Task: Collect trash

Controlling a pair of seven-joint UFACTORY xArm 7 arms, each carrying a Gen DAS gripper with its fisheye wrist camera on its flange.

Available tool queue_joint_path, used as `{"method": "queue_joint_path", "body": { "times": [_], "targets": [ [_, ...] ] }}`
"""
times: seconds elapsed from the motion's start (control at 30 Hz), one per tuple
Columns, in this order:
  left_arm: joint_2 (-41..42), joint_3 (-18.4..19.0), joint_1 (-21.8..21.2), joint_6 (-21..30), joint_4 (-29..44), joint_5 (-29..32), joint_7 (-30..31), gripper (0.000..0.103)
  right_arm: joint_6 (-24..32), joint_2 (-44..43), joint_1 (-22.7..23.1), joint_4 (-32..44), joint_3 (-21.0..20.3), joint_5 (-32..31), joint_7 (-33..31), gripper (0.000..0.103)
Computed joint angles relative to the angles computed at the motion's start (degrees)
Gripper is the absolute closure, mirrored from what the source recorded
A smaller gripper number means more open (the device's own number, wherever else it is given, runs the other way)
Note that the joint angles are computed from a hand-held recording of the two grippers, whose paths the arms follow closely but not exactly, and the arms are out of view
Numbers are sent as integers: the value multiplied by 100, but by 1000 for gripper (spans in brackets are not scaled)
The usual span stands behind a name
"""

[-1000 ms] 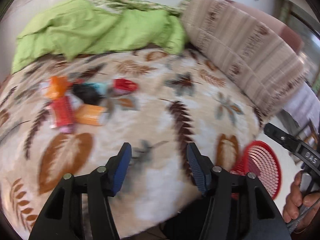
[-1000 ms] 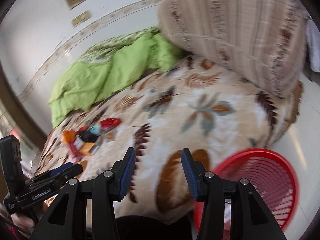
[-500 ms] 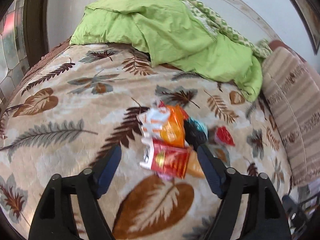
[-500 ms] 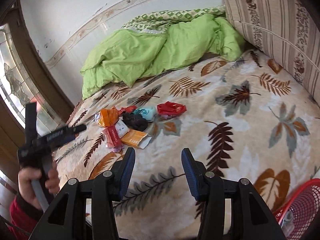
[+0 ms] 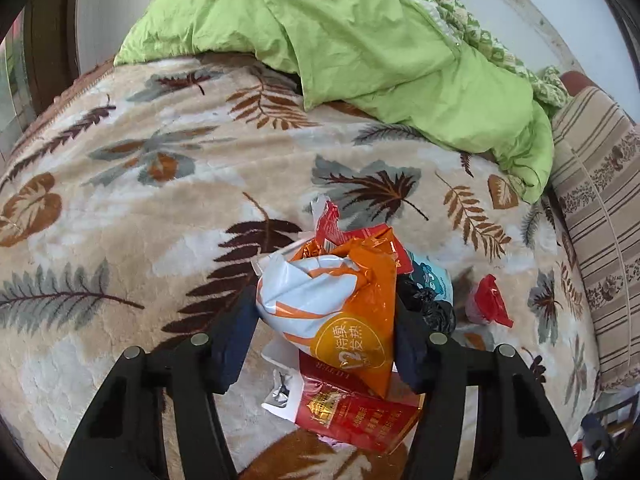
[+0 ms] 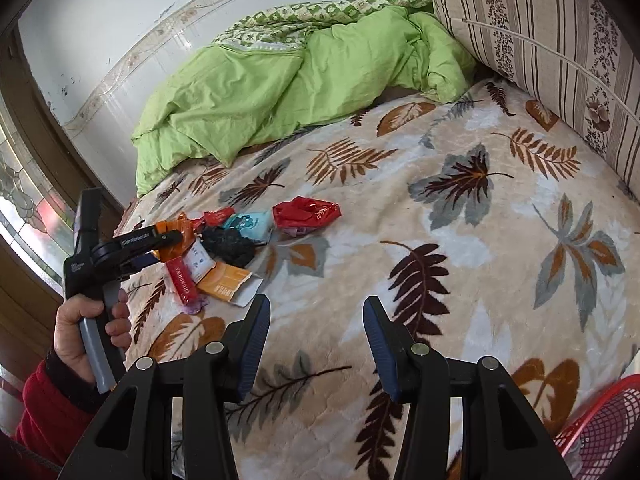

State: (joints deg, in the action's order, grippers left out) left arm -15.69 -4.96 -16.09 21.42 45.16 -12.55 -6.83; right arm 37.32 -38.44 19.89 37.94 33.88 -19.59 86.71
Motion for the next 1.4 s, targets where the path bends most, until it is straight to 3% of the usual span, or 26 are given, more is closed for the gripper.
{"method": "queue_joint_path", "body": {
  "times": [0.13, 0.23, 0.33, 0.43, 0.57, 0.73, 0.77, 0.8, 0.87, 0.97, 1.2, 1.4],
  "targets": [
    [-558, 46, -11, -293, -415, 3, 24, 44, -584, 333, -168, -33, -191, -125, -127, 49],
    [-1200, -8, 80, -417, -829, 192, -92, 44, -1028, 708, -435, 61, -229, -317, -184, 40],
    [-1928, -237, 281, -440, -1313, 520, -372, 44, -1382, 1234, -847, 272, -203, -625, -52, 40],
    [-2561, -441, 405, -416, -1780, 776, -734, 44, -1144, 1862, -1158, 799, -12, -1273, 83, 40],
    [-2881, -712, 545, -583, -2167, 1145, -1063, 44, -613, 2873, -1202, 1702, 193, -2374, -118, 40],
    [-2681, -567, 435, -721, -2214, 1314, -1153, 44, 62, 3884, -874, 2515, 79, -3115, -498, 40],
    [-2698, -559, 421, -737, -2255, 1340, -1163, 44, 285, 4073, -785, 2657, 27, -3165, -615, 43],
    [-2709, -560, 418, -761, -2287, 1371, -1171, 44, 417, 4177, -705, 2726, -35, -3163, -689, 57],
    [-2723, -550, 403, -801, -2338, 1419, -1179, 44, 605, 4309, -578, 2782, -173, -3014, -869, 73],
    [-2719, -466, 295, -809, -2375, 1403, -1157, 44, 383, 4082, -403, 2483, -404, -3101, -593, 81],
    [-3111, -526, 94, -689, -2550, 1414, -1151, 44, 33, 3082, 282, 1761, -681, -3268, 310, 83],
    [-3790, -628, -157, -249, -2874, 1445, -1146, 44, 301, 2491, 949, 1573, -562, -3277, 817, 83]
  ]
}}
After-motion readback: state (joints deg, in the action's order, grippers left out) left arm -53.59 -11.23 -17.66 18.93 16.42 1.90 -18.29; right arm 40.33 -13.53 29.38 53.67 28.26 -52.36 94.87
